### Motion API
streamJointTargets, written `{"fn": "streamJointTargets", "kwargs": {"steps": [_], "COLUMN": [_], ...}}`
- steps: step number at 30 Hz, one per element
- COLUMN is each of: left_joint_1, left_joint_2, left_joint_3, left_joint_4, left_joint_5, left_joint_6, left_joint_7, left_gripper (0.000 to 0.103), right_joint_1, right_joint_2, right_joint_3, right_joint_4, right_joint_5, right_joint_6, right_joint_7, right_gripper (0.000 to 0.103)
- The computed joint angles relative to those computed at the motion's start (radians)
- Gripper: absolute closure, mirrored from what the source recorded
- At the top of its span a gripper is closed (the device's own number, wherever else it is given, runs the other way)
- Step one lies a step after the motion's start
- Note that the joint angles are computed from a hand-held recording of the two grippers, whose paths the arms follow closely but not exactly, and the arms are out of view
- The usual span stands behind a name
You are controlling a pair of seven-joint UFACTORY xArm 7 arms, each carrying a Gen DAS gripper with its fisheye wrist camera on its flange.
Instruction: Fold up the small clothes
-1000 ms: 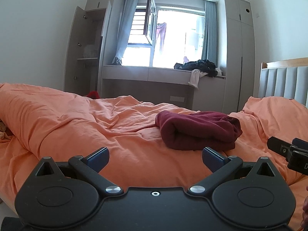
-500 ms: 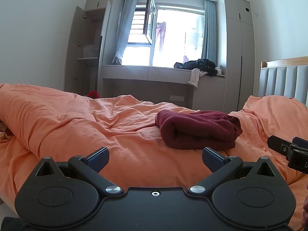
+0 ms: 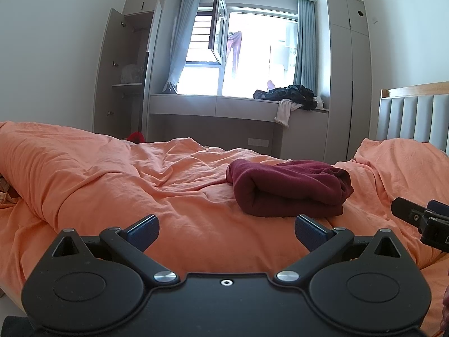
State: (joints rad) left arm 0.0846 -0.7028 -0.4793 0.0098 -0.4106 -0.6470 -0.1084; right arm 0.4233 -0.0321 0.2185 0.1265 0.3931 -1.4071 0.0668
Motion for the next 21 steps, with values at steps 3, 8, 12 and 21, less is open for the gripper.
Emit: {"fn": "streamJointTargets", "kwargs": {"steps": [3, 8, 12, 21], "left_joint_1": [0.001, -0.002, -0.003, -0.004], "left_joint_2": [0.002, 0.003, 0.002, 0.000], "left_joint_3": [-0.004, -0.003, -0.004, -0.004], "left_joint_4": [0.001, 0.001, 0.001, 0.001], "left_joint_5": [-0.005, -0.008, -0.010, -0.011], "left_joint_6": [-0.002, -0.002, -0.001, 0.001], "left_joint_7": [0.001, 0.004, 0.005, 0.005], "left_gripper": [0.000, 0.001, 0.000, 0.001], "right_joint_1": [0.000, 0.000, 0.003, 0.006], "right_joint_2": [0.000, -0.001, 0.004, 0.000], "right_joint_3": [-0.001, -0.001, 0.002, 0.002], "right_joint_4": [0.000, -0.001, 0.002, -0.001], "right_joint_5": [-0.002, -0.002, 0.007, 0.011], "right_joint_6": [0.000, 0.000, -0.006, -0.002], "right_joint_7": [0.001, 0.001, 0.000, 0.004], "right_gripper": [0.000, 0.000, 0.000, 0.000]}}
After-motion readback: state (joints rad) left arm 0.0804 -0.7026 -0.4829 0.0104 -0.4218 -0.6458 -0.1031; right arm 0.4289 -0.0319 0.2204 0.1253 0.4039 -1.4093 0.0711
